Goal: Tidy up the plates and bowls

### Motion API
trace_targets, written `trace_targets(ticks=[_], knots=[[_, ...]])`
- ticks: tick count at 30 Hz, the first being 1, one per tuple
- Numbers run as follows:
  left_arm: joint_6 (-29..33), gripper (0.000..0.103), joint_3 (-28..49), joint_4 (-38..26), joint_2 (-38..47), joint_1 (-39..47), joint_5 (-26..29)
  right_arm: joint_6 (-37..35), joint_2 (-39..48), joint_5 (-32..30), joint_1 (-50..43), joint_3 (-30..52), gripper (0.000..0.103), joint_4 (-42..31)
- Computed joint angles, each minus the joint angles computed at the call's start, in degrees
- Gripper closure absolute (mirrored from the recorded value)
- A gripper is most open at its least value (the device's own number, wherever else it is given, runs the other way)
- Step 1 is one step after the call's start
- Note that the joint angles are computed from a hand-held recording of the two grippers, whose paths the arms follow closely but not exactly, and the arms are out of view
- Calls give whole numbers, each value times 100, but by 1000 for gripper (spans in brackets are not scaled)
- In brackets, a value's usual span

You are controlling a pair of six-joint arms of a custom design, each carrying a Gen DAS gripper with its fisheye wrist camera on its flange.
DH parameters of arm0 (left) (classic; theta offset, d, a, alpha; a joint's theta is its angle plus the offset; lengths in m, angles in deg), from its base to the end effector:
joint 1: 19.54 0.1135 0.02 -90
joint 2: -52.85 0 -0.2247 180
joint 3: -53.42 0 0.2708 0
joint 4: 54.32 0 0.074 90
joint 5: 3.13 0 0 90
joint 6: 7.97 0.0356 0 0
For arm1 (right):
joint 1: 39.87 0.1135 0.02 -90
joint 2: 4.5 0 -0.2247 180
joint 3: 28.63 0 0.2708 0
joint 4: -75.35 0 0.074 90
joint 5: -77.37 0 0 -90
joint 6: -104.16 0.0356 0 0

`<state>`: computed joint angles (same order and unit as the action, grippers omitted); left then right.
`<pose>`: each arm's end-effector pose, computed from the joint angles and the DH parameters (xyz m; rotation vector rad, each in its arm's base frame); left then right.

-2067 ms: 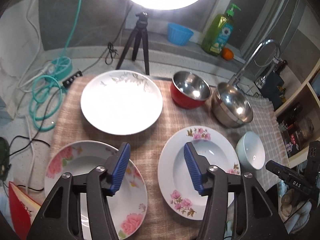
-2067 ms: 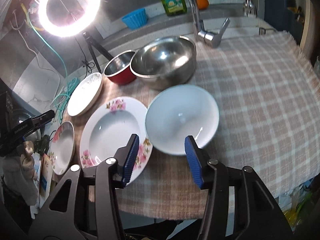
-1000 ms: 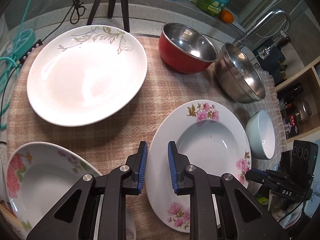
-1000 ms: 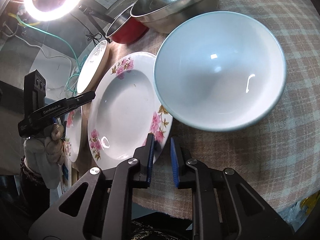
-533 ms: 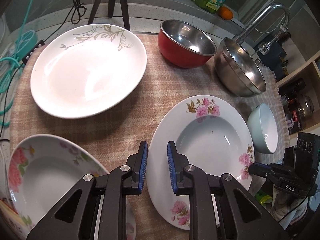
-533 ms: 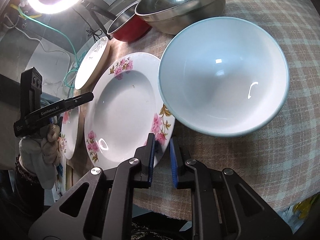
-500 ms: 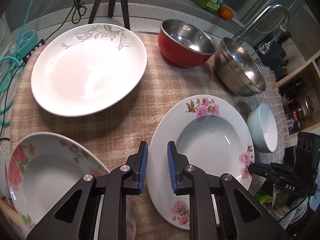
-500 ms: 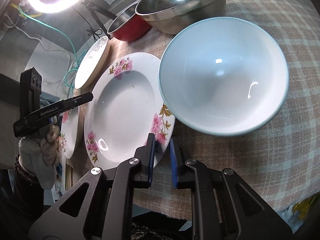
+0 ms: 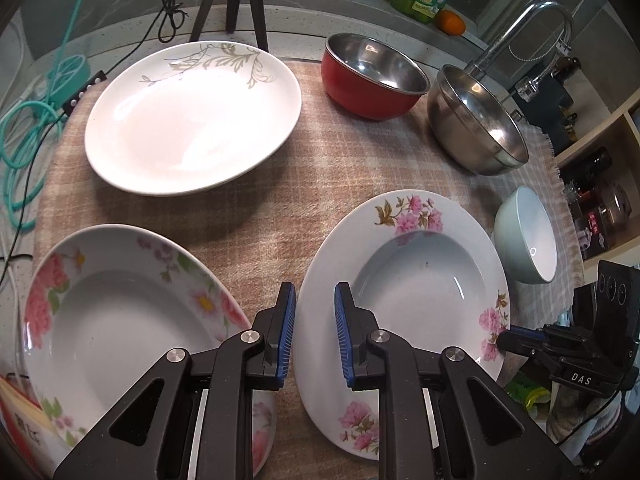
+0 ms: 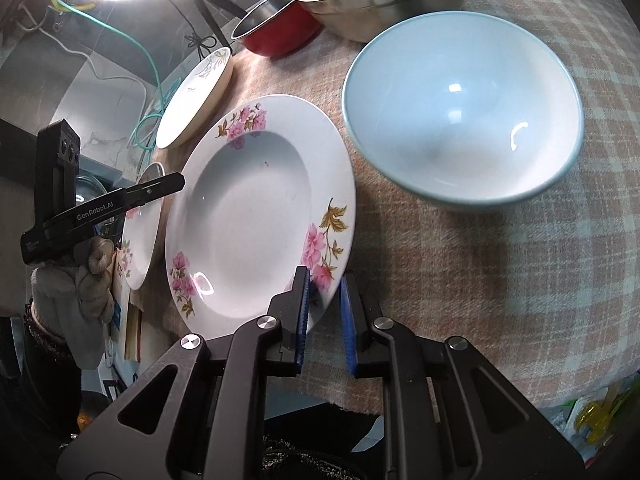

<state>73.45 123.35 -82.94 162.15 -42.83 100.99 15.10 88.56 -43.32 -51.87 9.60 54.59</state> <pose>0.3128 -0.1441 0.0532 0.4254 2.7686 -0.4830 0.2131 -0.0267 0.0152 0.2155 2.7485 0.7190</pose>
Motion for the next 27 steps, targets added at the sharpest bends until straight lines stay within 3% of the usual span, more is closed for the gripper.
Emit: trace_targets(ticks=[27], knots=[[-135, 85, -505, 226, -352, -216, -246, -308, -213, 51, 119, -232, 86, -166]])
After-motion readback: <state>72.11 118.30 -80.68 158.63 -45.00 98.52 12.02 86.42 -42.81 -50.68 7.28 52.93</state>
